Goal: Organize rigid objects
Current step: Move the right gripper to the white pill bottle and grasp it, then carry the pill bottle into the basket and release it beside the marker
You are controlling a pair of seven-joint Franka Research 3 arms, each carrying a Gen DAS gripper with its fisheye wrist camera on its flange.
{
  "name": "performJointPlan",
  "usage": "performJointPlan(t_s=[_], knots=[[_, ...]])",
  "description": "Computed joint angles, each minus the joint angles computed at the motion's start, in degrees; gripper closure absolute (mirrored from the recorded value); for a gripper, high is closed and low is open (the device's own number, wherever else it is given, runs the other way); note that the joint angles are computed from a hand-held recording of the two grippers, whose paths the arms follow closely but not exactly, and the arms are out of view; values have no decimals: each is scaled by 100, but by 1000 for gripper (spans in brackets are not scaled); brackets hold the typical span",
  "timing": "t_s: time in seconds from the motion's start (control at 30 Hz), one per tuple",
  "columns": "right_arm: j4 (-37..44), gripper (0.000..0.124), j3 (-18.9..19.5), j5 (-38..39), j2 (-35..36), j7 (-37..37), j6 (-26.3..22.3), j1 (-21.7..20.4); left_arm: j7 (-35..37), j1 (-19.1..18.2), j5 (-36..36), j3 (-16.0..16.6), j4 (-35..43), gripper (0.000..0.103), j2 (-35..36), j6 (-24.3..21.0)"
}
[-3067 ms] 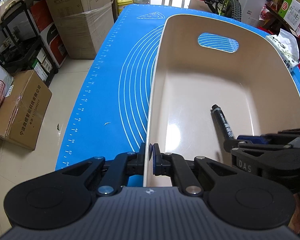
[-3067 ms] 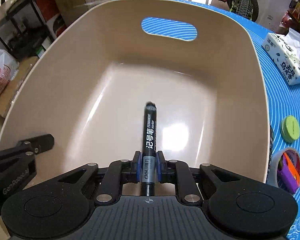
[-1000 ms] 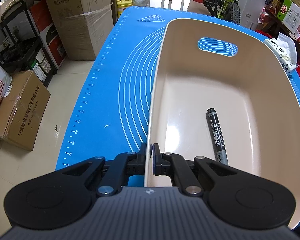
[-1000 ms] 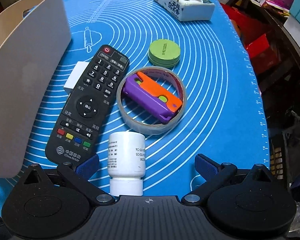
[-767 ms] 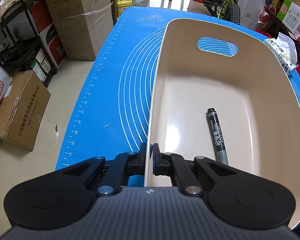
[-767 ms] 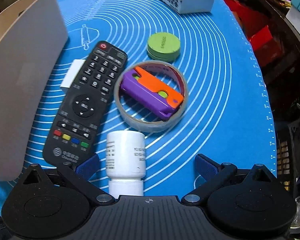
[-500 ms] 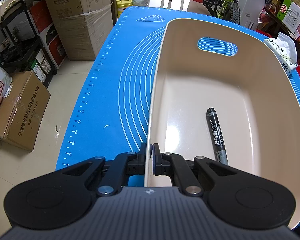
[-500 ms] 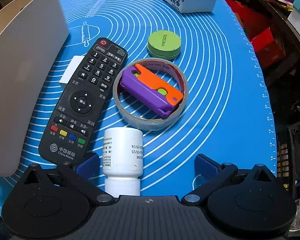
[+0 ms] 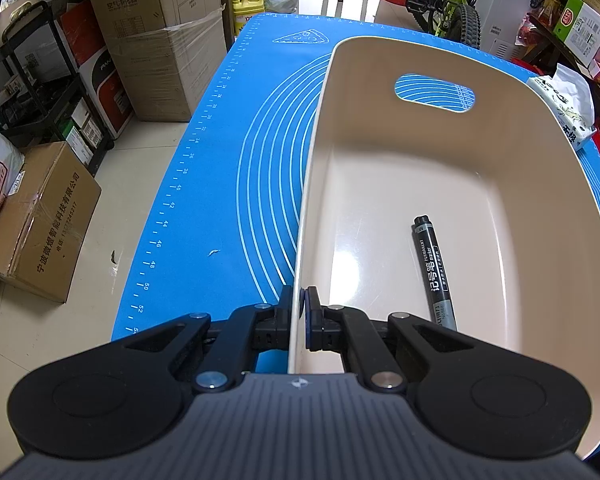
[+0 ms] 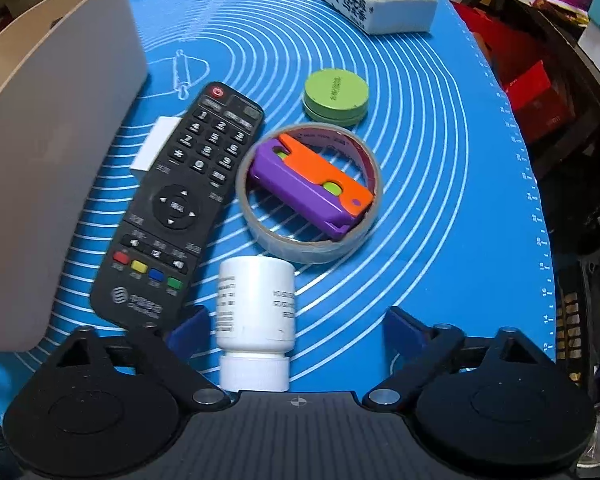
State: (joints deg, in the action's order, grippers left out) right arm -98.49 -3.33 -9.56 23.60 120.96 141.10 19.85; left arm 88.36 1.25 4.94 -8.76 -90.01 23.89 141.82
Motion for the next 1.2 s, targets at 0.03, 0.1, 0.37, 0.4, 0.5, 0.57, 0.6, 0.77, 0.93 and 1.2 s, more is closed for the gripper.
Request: performJointPlan(t_s=[0.03, 0.1, 0.37, 0.4, 0.5, 0.57, 0.6, 0.77, 0.93, 1.2], knots=[[-27, 40, 1, -19, -20, -13, 40, 8, -1, -1, 3, 1, -2, 97, -1, 1], [-61, 48, 2, -40, -49, -21, 94, 21, -2, 3, -8, -4, 1, 97, 1, 0], [-177, 79, -12, -175, -142, -33, 306, 83, 1, 4, -8, -7, -5, 97, -1, 5], [-182, 79, -19, -185, -148, -4, 302, 91, 0, 6, -18, -10, -1, 97, -1, -1], [-260, 79, -68, -298, -216, 150, 389, 130, 8, 6, -29, -14, 9, 97, -1, -14], [-331, 79, -114, -415, -300, 326, 501, 168, 14, 7, -29, -13, 10, 97, -2, -17], [-360, 79, -133, -475, -344, 429, 556, 185, 16, 5, -27, -12, 9, 97, -3, -17], [-383, 79, -147, -712, -519, 794, 816, 204, 11, 1, -32, -12, 20, 97, 1, -28], [-23, 79, -108, -874, -467, 810, 1081, 230, 27, 10, -43, -13, 36, 97, 12, -41], [1215, 79, -186, -972, 205, 638, 1285, 502, 37, 12, -33, -10, 14, 97, 5, -22]])
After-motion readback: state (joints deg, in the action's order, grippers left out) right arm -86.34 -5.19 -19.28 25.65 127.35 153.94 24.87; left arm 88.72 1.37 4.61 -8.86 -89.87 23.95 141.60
